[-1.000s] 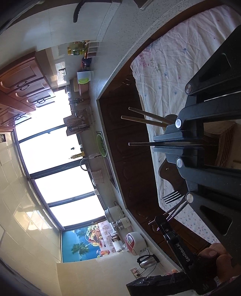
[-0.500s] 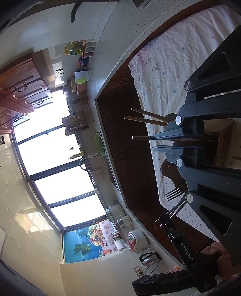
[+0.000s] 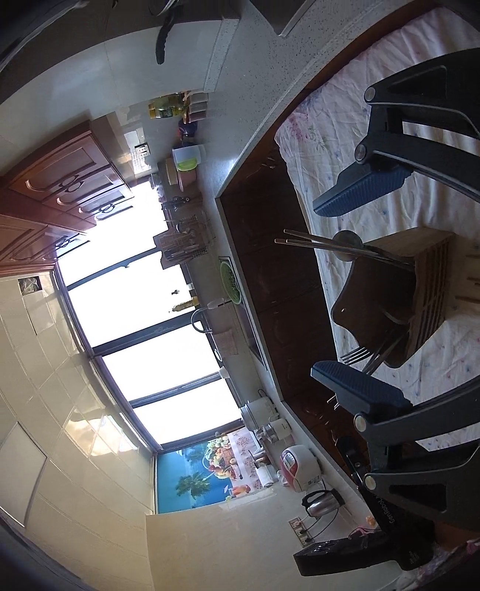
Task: Organize utensils
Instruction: 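Move both open tools back toward the wooden chopsticks on the cloth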
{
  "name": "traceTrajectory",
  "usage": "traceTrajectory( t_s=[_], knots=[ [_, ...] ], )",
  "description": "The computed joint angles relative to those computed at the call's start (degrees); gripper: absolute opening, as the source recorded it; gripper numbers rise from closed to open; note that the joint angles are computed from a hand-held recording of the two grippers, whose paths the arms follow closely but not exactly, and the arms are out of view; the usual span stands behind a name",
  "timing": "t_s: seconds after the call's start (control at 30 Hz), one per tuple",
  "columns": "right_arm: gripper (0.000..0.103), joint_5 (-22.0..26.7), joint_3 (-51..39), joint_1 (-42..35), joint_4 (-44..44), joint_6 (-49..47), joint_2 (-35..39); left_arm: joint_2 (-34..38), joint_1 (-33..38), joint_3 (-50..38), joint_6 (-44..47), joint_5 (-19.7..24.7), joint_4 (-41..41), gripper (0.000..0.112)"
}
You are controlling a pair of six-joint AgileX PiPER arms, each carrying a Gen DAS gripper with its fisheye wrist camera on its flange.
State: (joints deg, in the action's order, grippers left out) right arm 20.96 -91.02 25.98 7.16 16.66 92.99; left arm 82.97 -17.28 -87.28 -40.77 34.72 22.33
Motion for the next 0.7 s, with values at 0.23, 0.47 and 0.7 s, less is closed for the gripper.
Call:
traceTrajectory(
  t_s=[0.23, 0.47, 0.7],
  knots=[
    [0.089, -1.36, 11.29, 0.66, -1.85, 3.38, -7.27, -6.49, -0.43, 10.48, -2.42, 0.67, -0.43, 0.073],
    [0.089, -1.03, 21.33, 2.25, -5.77, 8.67, -12.35, -10.74, -2.99, 19.32, -6.91, 1.19, 0.49, 0.073],
    [0.089, -0.96, 28.27, 3.46, -4.89, 9.65, -14.78, -11.50, -5.98, 25.09, -10.89, 1.44, 1.26, 0.073]
  ],
)
